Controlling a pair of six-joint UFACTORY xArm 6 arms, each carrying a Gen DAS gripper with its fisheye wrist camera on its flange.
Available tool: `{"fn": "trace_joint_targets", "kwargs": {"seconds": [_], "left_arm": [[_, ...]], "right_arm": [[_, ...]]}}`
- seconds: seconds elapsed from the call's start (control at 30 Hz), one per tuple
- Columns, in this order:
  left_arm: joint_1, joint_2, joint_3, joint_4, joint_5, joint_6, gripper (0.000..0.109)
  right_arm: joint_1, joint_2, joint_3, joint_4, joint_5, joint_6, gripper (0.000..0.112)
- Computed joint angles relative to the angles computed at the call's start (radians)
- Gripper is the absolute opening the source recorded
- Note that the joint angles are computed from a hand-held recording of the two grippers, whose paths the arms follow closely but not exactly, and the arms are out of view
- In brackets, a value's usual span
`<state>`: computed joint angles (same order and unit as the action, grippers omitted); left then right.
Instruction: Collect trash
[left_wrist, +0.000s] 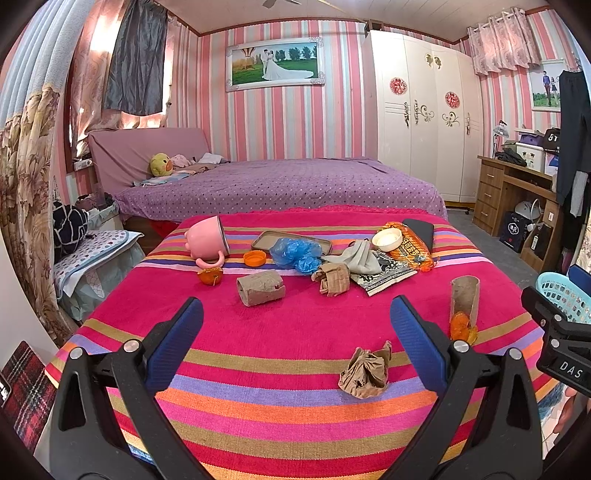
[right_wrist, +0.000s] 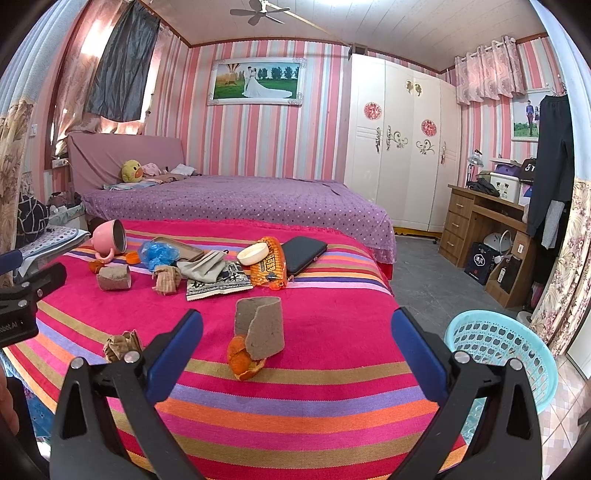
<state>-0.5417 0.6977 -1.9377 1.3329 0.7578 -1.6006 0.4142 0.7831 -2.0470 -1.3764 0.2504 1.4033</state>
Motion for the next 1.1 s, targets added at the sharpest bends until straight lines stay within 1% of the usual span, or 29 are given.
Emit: {"fn": "trace_joint_targets", "kwargs": {"seconds": [0.47,0.63,0.8,0.9,0.93,1.1], "left_arm": [[0.0,0.0,0.0,-0.004,0.0,0.003,0.098],[0.007,-0.005,0.01,0.001,-0.005,0.0,0.098],[0.023,-0.027,0.067,0.026,-0.017,-0.037,0.098],[0.029,-0.04,0.088,0.035,-0.007,-0.052,0.098],[0.028,-0.019,0.049,0.013,-0.001,-0.026,0.098],[0.044,-0.011,0.047,-0.025,0.003,-0.009,0.098]], "right_arm": [[0.0,0.009,-0.011,-0.002,0.003,0.002,0.099],[0.002,0.026,-0.033,0.029,0.004,-0.017,0.099],[-0.005,0.039,-0.052,0.027,-0.005,-0.007,0.099],[-0.012,0.044,-0.061,0.014,-0.004,0.01,0.099],[-0.015,0.049,-0.066,0.021,-0.003,0.005,0.099],[-0.023,0.094,-0.119,0.099,0.009,-0.07,0.099]]}}
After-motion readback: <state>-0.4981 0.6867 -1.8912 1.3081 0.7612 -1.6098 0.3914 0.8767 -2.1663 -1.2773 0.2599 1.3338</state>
